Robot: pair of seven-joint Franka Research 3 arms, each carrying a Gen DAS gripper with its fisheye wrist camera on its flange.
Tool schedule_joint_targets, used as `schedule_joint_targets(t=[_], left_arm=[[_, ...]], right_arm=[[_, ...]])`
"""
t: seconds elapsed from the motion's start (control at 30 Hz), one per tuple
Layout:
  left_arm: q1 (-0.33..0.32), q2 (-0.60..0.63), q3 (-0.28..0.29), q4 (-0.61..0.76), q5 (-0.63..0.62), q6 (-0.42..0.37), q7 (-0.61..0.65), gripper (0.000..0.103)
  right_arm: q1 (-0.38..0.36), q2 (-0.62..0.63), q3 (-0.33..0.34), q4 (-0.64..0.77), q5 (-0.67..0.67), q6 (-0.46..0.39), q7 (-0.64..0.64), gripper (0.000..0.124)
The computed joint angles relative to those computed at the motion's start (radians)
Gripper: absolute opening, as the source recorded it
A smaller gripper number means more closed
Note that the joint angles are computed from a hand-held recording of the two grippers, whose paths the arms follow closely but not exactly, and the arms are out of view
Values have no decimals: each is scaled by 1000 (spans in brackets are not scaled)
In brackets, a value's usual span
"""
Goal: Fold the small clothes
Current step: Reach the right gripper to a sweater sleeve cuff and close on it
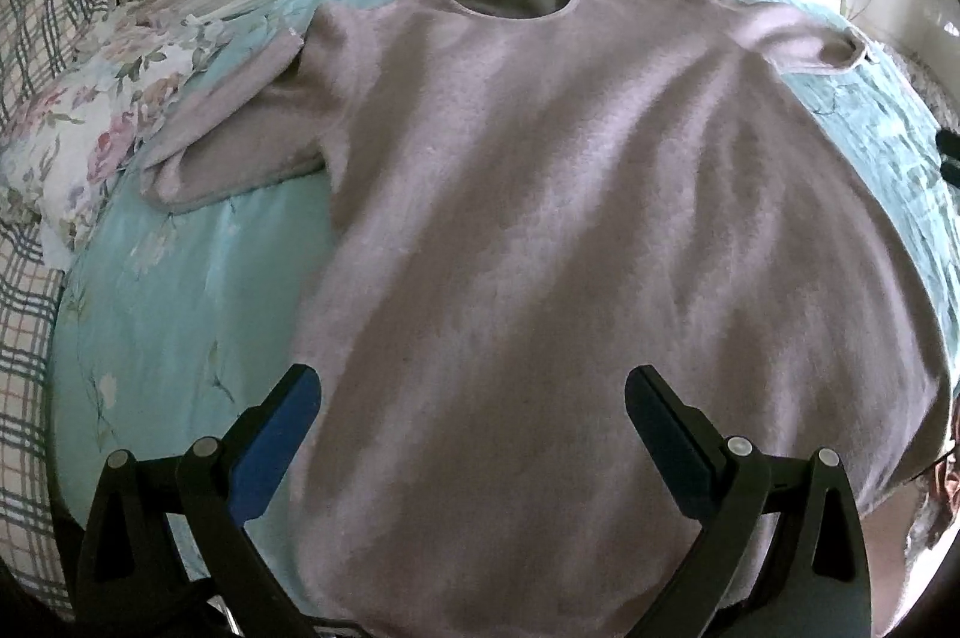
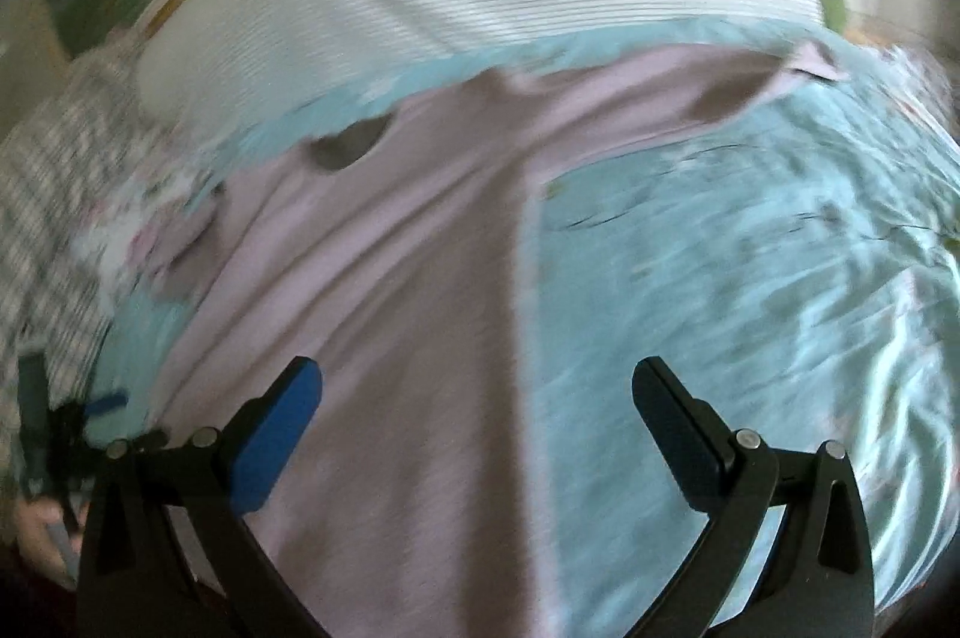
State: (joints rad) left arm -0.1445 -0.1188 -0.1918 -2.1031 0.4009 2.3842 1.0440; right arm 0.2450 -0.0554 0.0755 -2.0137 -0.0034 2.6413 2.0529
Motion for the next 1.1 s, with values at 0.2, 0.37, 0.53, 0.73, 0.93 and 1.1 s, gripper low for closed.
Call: schedule_joint_targets(t=[0.2, 0.37, 0.53, 0.73, 0.93, 1.1], left_arm=[[0, 86, 7, 98, -35, -20, 26, 102], [-7, 167, 7, 183, -28, -34, 43, 102], [-19, 255, 9, 279, -27, -74, 62, 102], [-34, 348, 16, 382, -34, -119, 62, 102], [-38, 422, 17, 459, -71, -138, 76, 102], [-32, 429, 20, 463, -87, -112, 103, 102]], right_arm=[[-66, 89, -63, 115, -83, -40, 42, 90], [-121, 197, -125, 228, -70, -19, 92, 72], [-171, 375, -200, 426, -34, -34, 151, 57], [-272, 601, -243, 681, 97, -10, 223, 57], [-332, 790, -256, 920, 128, -69, 280, 34], [-332, 769, -215, 906, 130, 6, 181, 6]])
